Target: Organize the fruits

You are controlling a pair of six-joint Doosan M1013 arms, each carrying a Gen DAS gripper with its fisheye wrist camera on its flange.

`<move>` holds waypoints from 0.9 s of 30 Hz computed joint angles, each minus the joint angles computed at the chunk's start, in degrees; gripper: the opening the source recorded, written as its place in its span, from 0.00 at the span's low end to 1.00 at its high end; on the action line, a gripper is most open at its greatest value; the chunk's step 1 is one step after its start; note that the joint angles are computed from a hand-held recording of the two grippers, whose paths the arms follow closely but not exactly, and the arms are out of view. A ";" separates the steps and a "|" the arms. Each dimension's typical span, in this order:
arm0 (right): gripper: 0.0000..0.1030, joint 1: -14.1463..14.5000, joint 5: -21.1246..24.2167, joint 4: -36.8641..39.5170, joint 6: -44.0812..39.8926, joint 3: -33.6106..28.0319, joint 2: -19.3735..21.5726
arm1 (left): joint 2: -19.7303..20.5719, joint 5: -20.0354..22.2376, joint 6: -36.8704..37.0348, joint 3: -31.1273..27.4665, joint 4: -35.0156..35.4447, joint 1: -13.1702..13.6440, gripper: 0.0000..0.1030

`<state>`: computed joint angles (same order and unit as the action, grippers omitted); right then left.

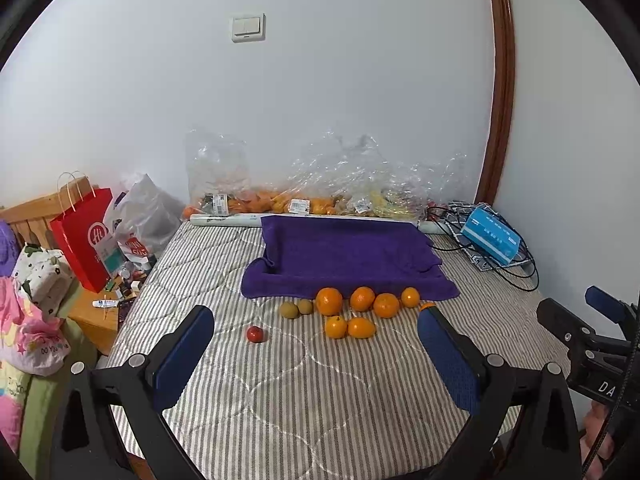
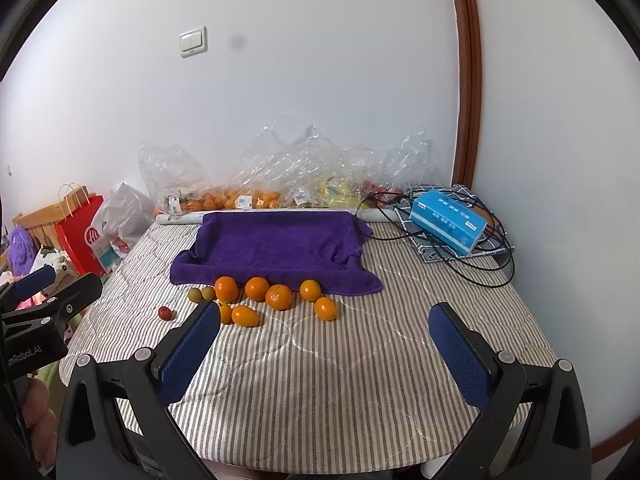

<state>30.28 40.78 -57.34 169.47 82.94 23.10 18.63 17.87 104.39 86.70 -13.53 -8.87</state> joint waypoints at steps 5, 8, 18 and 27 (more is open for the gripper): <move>0.99 0.00 0.26 0.32 -0.54 -0.27 0.16 | 0.17 0.14 1.64 0.02 -2.37 0.34 1.00; 0.99 -0.12 0.85 0.75 -0.99 -0.81 0.52 | 0.25 -0.05 0.78 0.09 -1.27 0.31 1.00; 1.00 -1.35 0.18 3.16 -2.39 -2.41 2.58 | 3.58 4.13 4.00 -3.14 -5.90 1.68 1.00; 0.95 -3.13 -1.61 5.07 -6.01 -5.03 6.21 | 8.51 7.82 -1.12 -7.76 -2.82 2.95 0.96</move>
